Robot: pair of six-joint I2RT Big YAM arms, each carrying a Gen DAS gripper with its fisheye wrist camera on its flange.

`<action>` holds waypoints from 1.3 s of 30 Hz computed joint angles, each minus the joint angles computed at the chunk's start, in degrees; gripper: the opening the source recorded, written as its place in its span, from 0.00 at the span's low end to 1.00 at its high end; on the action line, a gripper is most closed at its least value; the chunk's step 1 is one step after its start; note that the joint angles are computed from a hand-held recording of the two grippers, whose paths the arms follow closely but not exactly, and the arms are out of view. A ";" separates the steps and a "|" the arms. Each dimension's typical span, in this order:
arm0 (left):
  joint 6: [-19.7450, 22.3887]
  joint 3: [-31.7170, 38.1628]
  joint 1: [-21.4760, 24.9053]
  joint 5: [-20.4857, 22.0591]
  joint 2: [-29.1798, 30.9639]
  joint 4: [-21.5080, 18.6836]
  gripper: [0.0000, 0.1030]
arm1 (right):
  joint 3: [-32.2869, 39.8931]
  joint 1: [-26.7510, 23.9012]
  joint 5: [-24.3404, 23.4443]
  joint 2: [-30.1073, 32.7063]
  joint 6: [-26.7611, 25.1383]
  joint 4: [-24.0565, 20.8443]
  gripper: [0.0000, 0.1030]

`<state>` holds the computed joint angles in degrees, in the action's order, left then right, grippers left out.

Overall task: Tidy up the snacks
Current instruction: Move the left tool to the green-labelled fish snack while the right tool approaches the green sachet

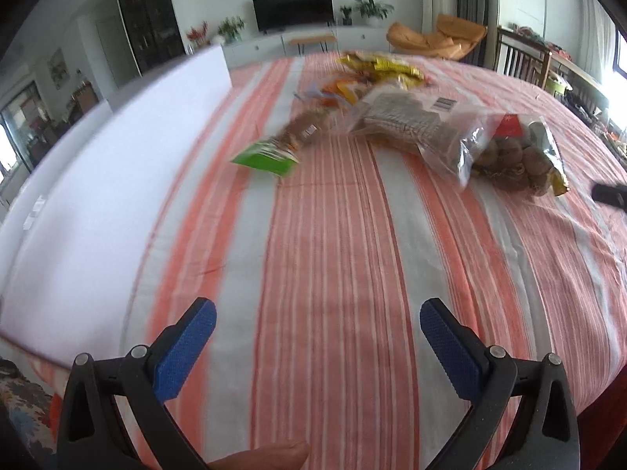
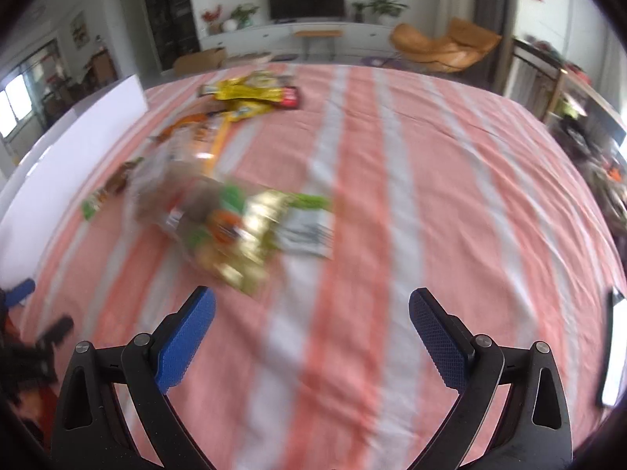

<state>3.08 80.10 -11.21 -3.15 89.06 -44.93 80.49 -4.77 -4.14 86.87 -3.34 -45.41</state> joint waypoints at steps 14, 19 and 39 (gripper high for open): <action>-0.54 8.99 0.70 5.18 7.53 -6.34 1.00 | 2.30 -1.75 2.88 6.77 -0.81 2.92 0.98; -0.93 7.03 0.74 5.09 6.36 -4.15 1.00 | 5.59 -1.90 1.12 9.53 -2.49 2.50 0.99; 9.83 16.15 2.93 12.73 10.62 -16.33 1.00 | 6.06 -1.95 0.84 9.82 -2.57 2.27 1.00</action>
